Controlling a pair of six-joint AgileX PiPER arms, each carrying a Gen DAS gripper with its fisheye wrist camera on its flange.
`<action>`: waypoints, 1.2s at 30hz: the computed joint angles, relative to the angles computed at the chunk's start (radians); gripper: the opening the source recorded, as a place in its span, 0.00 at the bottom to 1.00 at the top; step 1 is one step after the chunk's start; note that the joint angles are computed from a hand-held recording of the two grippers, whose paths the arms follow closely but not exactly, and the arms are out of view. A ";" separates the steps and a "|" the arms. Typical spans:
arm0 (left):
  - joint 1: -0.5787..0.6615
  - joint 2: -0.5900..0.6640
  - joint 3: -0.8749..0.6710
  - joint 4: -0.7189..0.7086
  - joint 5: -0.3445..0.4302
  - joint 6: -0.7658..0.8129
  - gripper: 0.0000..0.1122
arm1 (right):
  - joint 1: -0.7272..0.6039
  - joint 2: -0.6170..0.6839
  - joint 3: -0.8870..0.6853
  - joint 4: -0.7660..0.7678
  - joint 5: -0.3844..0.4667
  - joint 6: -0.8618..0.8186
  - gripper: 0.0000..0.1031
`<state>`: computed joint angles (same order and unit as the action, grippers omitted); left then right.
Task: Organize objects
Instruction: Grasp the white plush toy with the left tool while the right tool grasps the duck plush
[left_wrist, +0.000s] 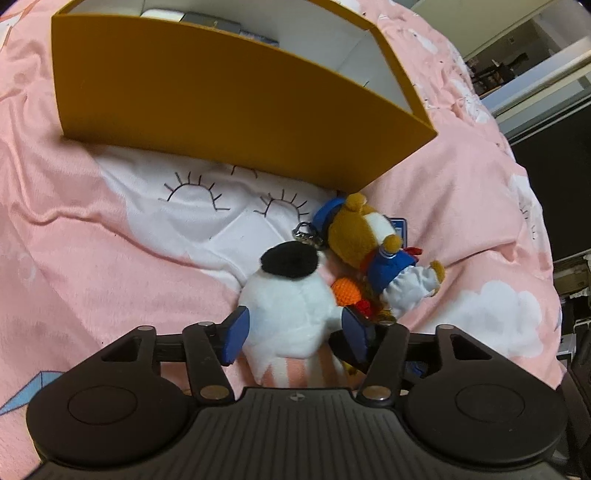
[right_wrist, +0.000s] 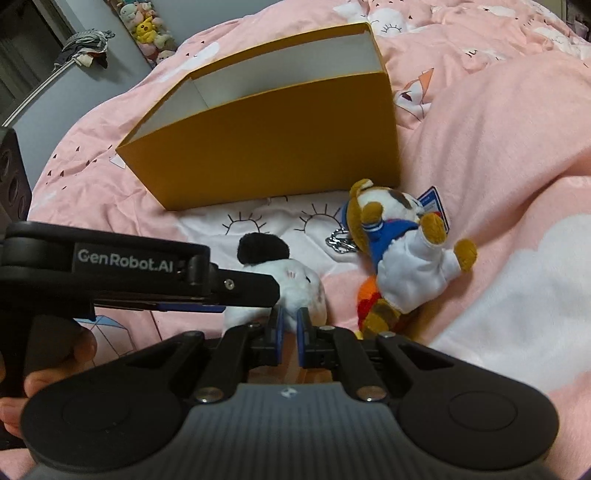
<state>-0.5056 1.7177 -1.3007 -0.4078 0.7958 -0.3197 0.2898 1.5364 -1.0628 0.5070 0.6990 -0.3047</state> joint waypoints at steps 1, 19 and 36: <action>0.001 0.006 -0.004 0.001 0.008 -0.008 0.61 | -0.005 -0.002 0.001 0.002 0.004 0.005 0.07; -0.008 0.028 -0.026 0.011 0.033 -0.045 0.51 | -0.034 -0.038 0.014 -0.050 0.010 0.072 0.09; -0.047 0.064 -0.089 0.099 0.106 -0.121 0.66 | 0.000 0.008 0.008 -0.032 0.025 -0.032 0.01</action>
